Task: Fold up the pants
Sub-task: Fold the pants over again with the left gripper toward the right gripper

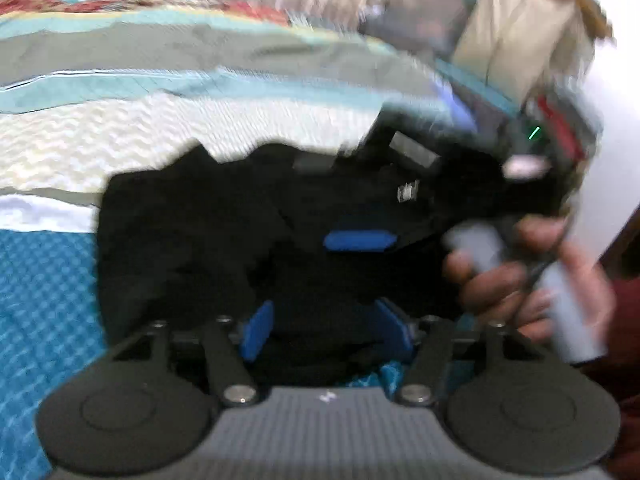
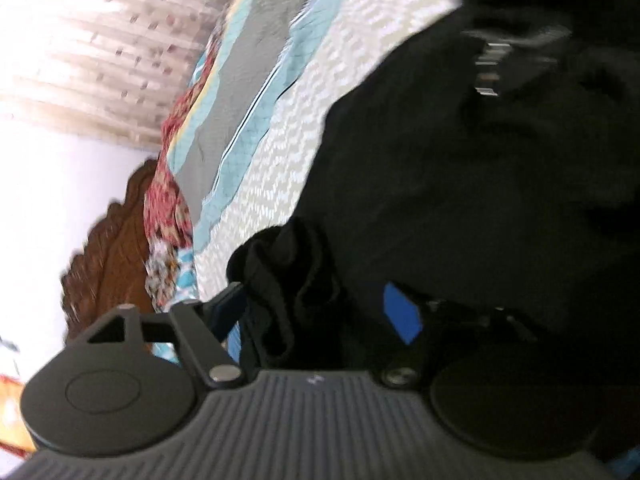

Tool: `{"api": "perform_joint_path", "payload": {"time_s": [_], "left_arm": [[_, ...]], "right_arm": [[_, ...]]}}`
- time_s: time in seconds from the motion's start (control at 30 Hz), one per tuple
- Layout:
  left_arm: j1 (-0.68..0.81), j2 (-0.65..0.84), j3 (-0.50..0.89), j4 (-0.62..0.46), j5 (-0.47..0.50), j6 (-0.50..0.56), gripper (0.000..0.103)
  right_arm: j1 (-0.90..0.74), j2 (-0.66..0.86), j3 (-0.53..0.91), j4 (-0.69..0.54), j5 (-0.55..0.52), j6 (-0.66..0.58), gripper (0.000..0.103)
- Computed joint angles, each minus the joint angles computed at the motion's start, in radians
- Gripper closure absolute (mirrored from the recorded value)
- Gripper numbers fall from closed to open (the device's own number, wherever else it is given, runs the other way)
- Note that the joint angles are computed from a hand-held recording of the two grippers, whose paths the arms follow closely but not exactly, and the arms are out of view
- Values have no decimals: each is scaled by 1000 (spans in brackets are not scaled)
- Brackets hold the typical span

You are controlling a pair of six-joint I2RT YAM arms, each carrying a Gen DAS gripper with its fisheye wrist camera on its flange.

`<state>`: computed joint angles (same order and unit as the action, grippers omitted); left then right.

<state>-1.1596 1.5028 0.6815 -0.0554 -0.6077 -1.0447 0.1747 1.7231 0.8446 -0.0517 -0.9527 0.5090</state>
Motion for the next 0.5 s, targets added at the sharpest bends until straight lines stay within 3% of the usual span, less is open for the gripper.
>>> {"api": "perform_joint_path", "payload": {"time_s": [0.13, 0.23, 0.3, 0.37, 0.5], "left_arm": [[-66, -220, -112, -150, -143, -257, 38], [-68, -313, -149, -312, -176, -463, 42], [-56, -334, -149, -371, -179, -539, 46], [-32, -360, -169, -364, -171, -552, 51], [33, -305, -161, -237, -151, -448, 51]], "right_arm": [[82, 63, 97, -74, 38, -104, 17], [183, 114, 170, -105, 145, -194, 19], [235, 116, 193, -135, 227, -284, 56], [225, 77, 163, -129, 210, -294, 73], [162, -108, 27, -73, 282, -360, 77]]}}
